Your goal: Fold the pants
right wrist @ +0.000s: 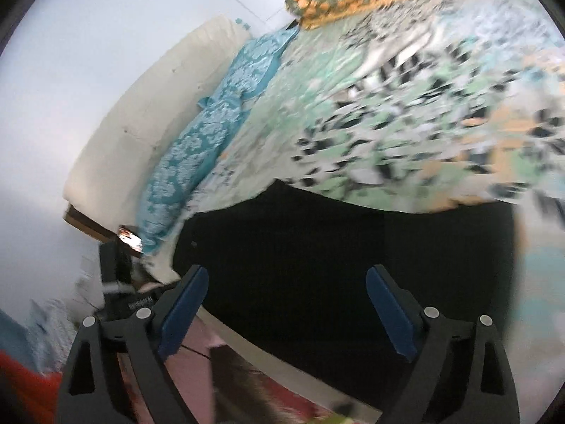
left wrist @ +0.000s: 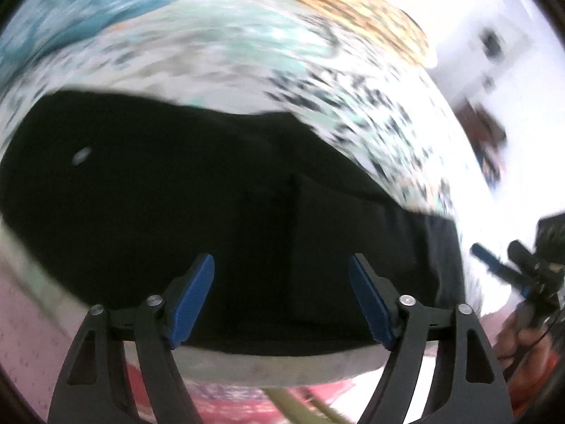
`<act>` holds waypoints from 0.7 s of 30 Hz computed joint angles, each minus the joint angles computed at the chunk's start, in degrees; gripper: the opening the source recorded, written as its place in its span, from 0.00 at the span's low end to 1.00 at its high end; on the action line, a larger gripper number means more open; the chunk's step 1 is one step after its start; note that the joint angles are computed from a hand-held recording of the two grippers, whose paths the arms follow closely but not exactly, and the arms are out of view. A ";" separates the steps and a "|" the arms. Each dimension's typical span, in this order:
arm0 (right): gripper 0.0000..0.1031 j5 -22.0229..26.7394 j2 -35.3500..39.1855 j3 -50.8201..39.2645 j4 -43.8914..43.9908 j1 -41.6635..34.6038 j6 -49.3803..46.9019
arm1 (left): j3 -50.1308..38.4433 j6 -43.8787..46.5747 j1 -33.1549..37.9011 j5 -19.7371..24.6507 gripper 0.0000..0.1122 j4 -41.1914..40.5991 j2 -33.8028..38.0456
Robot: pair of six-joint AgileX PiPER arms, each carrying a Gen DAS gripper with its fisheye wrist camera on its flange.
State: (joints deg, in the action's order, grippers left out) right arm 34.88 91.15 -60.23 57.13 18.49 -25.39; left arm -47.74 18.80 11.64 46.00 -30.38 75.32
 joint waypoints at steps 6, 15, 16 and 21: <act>0.88 -3.79 -7.95 9.38 -0.98 0.33 0.51 | -3.01 -10.00 -11.66 -3.87 0.49 11.70 5.65; 0.88 -8.15 -6.81 6.69 -12.52 2.33 7.42 | -1.32 -2.46 -8.79 -2.71 0.02 6.45 4.32; 0.88 -8.08 -7.00 7.06 -12.54 1.90 7.62 | -0.71 -2.32 -8.45 -2.39 0.02 6.93 2.40; 0.88 -9.94 -9.58 8.99 -18.07 0.66 12.33 | 0.51 -6.59 -7.31 -0.13 0.02 12.96 0.78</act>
State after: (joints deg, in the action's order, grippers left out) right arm 24.94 81.56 -51.23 39.06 19.15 -13.06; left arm -47.24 12.21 4.33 45.87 -17.42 76.10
